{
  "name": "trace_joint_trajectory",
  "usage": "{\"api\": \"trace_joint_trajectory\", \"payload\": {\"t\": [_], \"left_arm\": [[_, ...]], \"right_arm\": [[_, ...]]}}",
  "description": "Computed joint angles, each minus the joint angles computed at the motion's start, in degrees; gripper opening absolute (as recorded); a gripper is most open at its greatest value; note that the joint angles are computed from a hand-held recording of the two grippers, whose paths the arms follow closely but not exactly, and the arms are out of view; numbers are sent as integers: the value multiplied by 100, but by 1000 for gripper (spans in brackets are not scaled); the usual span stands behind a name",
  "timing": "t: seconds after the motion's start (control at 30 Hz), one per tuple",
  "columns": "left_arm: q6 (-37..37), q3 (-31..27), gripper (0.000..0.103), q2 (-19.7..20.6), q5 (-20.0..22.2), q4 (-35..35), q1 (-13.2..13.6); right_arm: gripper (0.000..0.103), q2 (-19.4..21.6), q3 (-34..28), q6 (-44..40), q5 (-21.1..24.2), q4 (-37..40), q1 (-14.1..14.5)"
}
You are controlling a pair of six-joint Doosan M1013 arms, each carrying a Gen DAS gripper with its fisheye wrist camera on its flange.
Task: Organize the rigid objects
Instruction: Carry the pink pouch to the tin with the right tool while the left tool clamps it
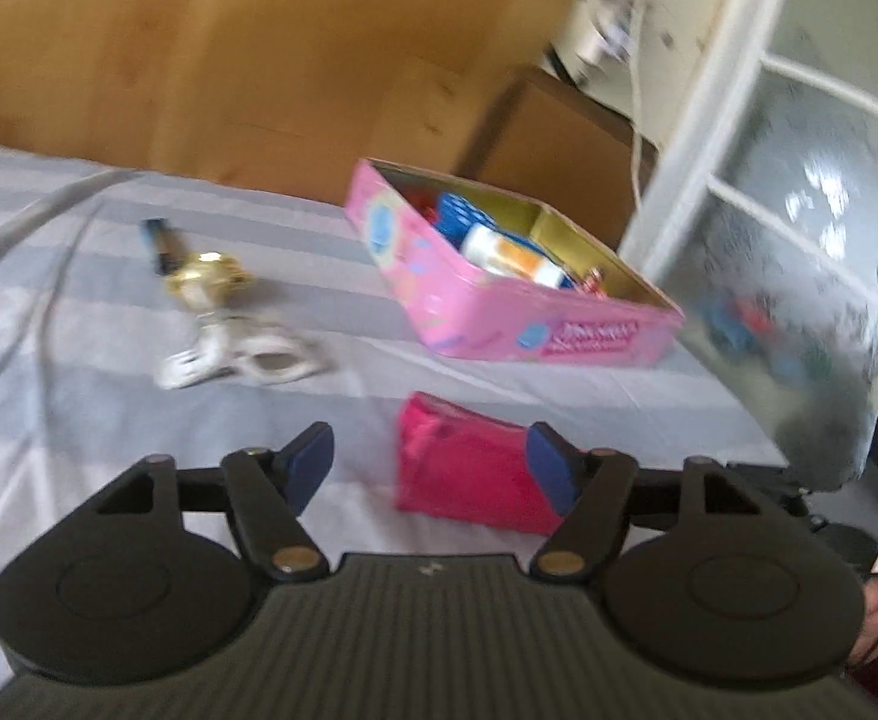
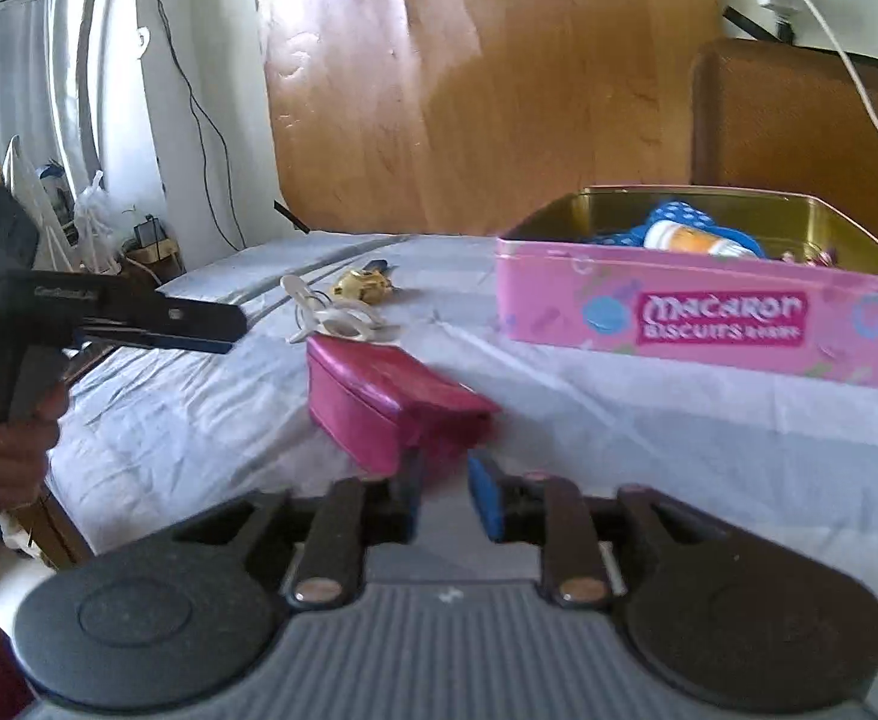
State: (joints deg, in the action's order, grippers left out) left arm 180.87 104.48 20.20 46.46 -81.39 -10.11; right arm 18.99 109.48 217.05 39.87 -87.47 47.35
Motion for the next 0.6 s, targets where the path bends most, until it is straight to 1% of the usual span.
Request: {"api": "trace_joint_trajectory", "payload": {"t": [0.03,0.07,0.1,0.13,0.17,0.2,0.23,0.27,0.3,0.33,0.37,0.47,0.53,0.6], "left_arm": [[38,-22,80,5,-73,55,-75],[16,-59,86,20,-123,127,-123],[-58,-109,88,44,-187,226,-197],[-160,-189,88,94,-219,406,-275],[-284,-261,86,142,-270,630,-345],[-371,-303,78,189,-242,735,-377],[-608,-401,71,288,55,735,-352],[-917,-460,67,290,53,854,-366],[-974,-449,64,221,-163,853,-412],[-781,-439,64,170,-214,708,-414],[-523,-443,64,128,-158,482,-401],[-185,-590,64,70,0,13,-443],[-12,-737,64,100,-16,-195,-554],[-19,-931,66,192,-139,-234,-724]], "right_arm": [[35,-2,9,82,-24,-71,1],[37,0,12,132,-47,-154,-4],[40,6,7,139,-125,-266,-30],[40,23,-10,118,-243,-359,-76],[40,52,-22,129,-340,-456,-117],[40,98,-75,95,-403,-480,-152],[35,162,-150,8,-518,-463,-221],[22,218,-225,-104,-604,-407,-274],[20,243,-266,-117,-585,-420,-284],[20,250,-303,-251,-503,-407,-279],[20,234,-317,-345,-298,-551,-243],[20,154,-347,-629,276,-878,-191],[20,107,-382,-871,621,-982,-246],[20,79,-412,-985,775,-937,-366]]}}
